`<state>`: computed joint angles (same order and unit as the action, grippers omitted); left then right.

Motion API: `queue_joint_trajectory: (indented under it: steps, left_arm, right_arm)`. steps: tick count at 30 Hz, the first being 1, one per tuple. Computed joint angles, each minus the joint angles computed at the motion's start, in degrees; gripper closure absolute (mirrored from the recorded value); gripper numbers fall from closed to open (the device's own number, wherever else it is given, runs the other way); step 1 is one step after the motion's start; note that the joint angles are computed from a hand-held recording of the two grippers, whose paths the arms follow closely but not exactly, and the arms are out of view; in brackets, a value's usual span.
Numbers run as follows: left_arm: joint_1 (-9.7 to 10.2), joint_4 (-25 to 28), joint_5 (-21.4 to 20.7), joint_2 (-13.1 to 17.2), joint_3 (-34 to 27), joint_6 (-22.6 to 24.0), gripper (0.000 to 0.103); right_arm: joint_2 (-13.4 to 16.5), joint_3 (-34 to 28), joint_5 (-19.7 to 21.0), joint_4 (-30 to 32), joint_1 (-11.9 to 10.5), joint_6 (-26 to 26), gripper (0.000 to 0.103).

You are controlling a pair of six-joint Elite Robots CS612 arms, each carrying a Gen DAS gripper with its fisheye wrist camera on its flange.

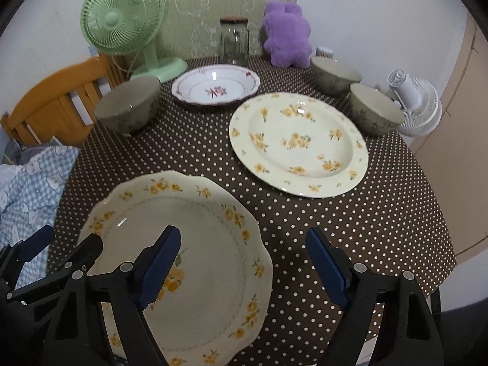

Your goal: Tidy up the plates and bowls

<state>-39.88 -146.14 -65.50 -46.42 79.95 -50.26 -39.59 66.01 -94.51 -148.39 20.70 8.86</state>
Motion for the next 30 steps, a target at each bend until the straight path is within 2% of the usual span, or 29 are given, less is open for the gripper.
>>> queue_joint_trajectory:
  steps: [8, 10, 13, 18, 22, 30]
  left_arm:
    - [0.95, 3.2, -3.8, 2.0, -2.4, -0.9, 0.024]
    - [1.01, 4.0, -4.4, 2.3, -2.9, -1.0, 0.024]
    - [1.28, 4.7, -6.0, 3.0, -3.8, -0.8, 0.029]
    - [1.55, 5.4, -6.8, 3.3, -4.5, -1.2, 0.030]
    - [1.47, 8.0, -6.2, 3.7, -5.6, -2.0, 0.030]
    - [1.55, 10.9, -6.5, 4.9, -8.4, -3.6, 0.030]
  right_arm:
    - [3.1, -4.2, -0.4, 5.3, 0.1, -0.2, 0.018]
    - [3.7, -5.1, 0.3, 7.1, -0.1, -0.6, 0.024]
    - [4.4, -6.2, 1.6, 9.7, -0.4, -0.8, 0.027]
    - [5.5, -7.8, 4.1, 12.4, -0.7, -1.7, 0.038]
    - [6.3, -9.3, 2.8, 14.2, -0.5, -2.6, 0.043]
    - [7.0, -11.3, 2.9, 16.2, -1.0, -3.8, 0.047]
